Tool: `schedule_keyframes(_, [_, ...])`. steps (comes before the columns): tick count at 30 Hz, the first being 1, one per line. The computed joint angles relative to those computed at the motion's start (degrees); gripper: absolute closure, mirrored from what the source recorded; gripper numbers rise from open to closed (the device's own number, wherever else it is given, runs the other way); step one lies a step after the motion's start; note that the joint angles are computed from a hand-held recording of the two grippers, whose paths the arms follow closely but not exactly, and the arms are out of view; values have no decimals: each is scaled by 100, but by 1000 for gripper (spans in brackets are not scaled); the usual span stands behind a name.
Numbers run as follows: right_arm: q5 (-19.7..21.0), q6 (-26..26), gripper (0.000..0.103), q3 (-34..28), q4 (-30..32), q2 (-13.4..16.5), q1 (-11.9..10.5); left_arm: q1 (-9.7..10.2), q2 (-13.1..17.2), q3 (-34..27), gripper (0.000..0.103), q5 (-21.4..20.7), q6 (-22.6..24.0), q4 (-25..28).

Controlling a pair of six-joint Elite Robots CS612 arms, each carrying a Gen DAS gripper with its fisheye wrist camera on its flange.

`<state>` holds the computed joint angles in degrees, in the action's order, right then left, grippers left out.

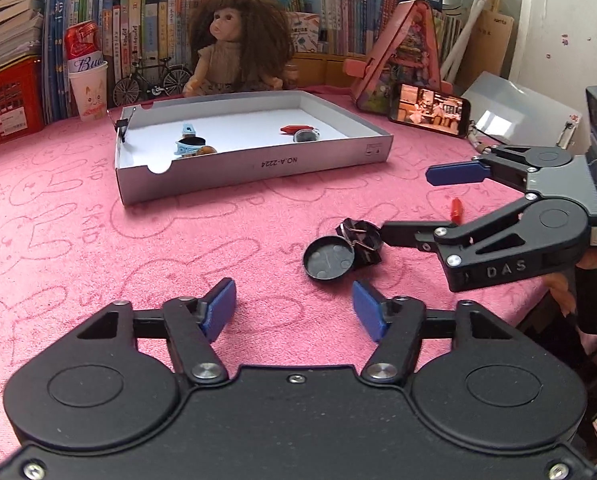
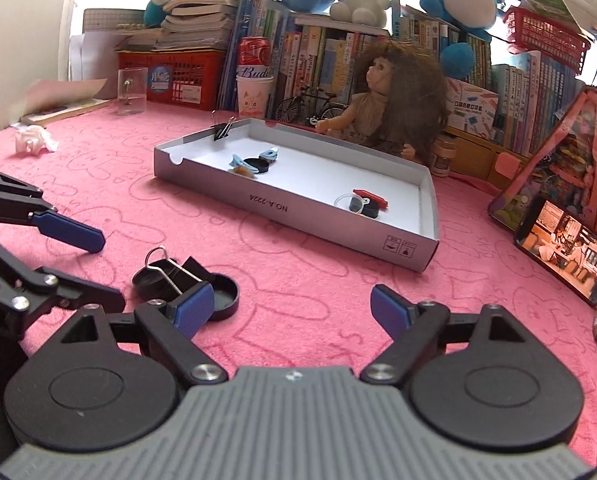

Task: Organize rigid objects
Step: 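Move left tool to the black lid while right tool moves to the black cap, then grasp the black round lid with left tool while right tool grasps the black cap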

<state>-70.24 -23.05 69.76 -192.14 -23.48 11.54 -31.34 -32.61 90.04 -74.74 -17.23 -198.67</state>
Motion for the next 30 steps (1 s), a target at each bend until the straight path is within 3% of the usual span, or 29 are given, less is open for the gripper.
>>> schedule_keyframes(7, [-55, 156, 11, 56, -132, 13, -12, -19, 139, -203, 49, 18, 71, -101])
schedule_keyframes(10, [-116, 216, 11, 73, -126, 16, -19, -46, 214, -319, 51, 207, 81, -101])
schedule_keyframes(18, [-91, 324, 11, 78, -144, 59, -4, -69, 327, -465, 73, 557, -190, -159])
schedule_keyframes(30, [-23, 305, 10, -78, -170, 159, 98, -83, 305, -346, 73, 1108, -421, -263])
